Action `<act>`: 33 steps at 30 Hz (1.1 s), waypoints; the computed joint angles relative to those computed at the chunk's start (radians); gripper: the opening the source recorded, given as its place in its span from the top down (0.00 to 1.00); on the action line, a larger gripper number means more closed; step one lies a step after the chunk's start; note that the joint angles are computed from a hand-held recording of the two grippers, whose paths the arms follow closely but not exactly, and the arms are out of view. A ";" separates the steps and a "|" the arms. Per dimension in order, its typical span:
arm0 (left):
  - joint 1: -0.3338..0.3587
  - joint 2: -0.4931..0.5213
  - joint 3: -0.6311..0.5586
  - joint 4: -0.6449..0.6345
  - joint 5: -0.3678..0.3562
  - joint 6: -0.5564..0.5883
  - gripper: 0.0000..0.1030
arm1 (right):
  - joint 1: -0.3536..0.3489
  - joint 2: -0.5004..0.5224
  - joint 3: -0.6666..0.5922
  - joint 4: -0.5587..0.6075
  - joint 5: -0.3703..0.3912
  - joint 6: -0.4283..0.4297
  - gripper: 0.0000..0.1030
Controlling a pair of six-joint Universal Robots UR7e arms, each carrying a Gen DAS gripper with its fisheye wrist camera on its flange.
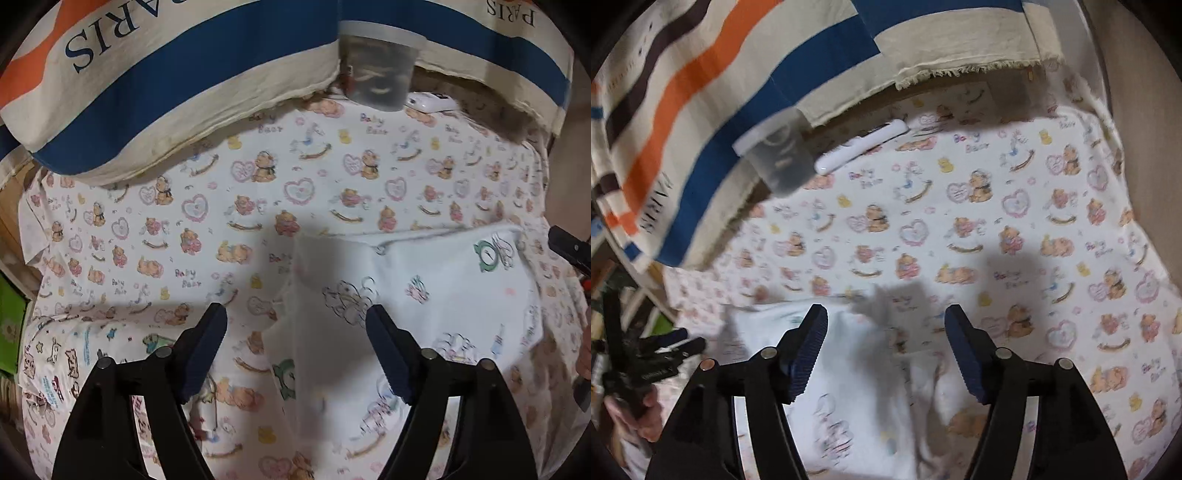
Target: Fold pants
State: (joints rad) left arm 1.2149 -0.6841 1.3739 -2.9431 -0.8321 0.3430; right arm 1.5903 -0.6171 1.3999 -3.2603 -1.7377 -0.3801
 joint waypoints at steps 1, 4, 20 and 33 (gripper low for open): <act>0.001 -0.004 0.000 0.025 -0.001 -0.017 0.26 | 0.000 -0.004 0.004 0.007 0.000 0.007 0.34; 0.010 0.012 -0.031 0.100 0.025 -0.047 0.26 | 0.014 0.004 -0.027 0.106 -0.083 -0.006 0.34; 0.018 0.029 -0.036 0.064 0.039 -0.029 0.93 | 0.015 0.085 -0.078 0.046 -0.133 -0.118 0.86; 0.029 0.070 -0.004 -0.201 -0.200 0.093 0.53 | 0.044 0.122 -0.036 -0.096 -0.066 -0.267 0.86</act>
